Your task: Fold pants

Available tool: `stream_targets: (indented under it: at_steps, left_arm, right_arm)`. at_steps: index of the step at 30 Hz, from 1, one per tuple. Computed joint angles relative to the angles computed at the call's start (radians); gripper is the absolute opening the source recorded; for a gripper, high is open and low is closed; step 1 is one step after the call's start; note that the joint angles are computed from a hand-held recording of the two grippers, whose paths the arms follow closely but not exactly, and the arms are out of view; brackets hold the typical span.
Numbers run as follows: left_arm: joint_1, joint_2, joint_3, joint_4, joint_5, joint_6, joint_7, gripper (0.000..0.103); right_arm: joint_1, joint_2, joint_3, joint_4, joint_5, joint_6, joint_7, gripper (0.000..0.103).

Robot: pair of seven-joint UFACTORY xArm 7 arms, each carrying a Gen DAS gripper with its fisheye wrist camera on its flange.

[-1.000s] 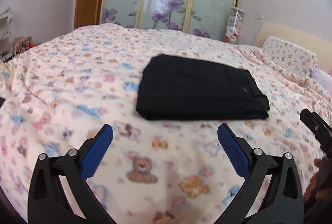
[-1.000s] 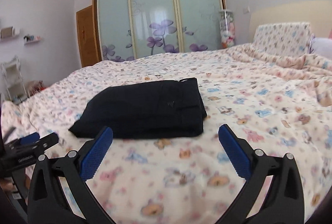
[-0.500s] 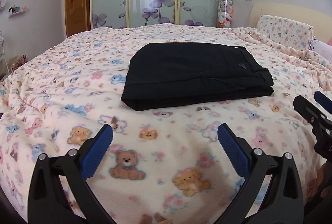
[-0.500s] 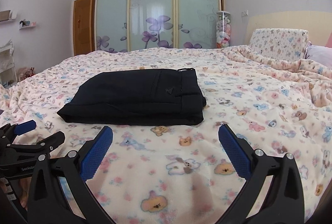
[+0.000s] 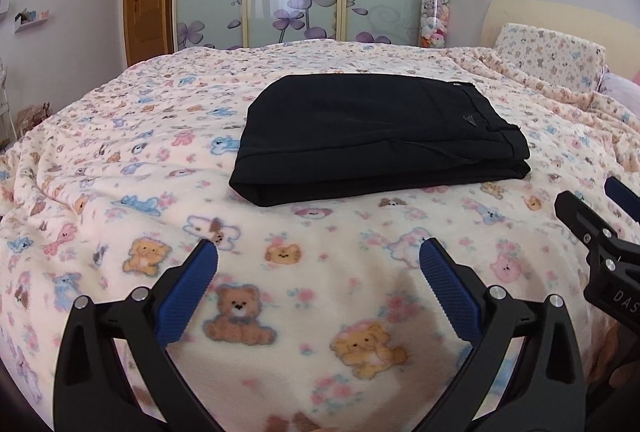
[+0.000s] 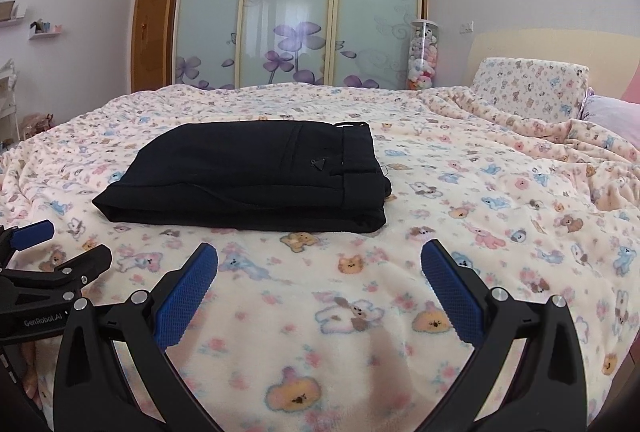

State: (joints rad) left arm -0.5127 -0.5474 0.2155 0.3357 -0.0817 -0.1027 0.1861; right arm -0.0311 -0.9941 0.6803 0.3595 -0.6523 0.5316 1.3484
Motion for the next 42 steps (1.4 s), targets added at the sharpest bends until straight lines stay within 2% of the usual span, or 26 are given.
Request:
stream_targets:
  at_steps: [2,9,12,16,42]
  left_arm:
    - [0.018,0.005,-0.023,0.0,0.008,0.001,0.001,0.101]
    - [0.024,-0.001,-0.04,-0.009,0.025,-0.007,0.005,0.101]
    - [0.093,0.006,-0.114,-0.009,0.028,-0.004,-0.024,0.101]
    - [0.123,0.006,-0.146,-0.015,0.044,-0.019,-0.043,0.101]
    - [0.138,0.015,-0.146,-0.016,0.083,-0.021,-0.066,0.101]
  right_arm:
    - [0.0,0.008,-0.002,0.002,0.001,0.001,-0.002,0.102]
    - [0.0,0.018,-0.001,0.005,-0.006,0.006,0.004,0.102]
    - [0.003,0.021,-0.004,0.006,-0.006,0.009,0.006,0.102]
    - [0.004,0.024,-0.01,0.002,-0.011,0.004,0.007,0.102]
    - [0.013,0.021,-0.029,-0.017,-0.012,-0.004,0.0,0.102]
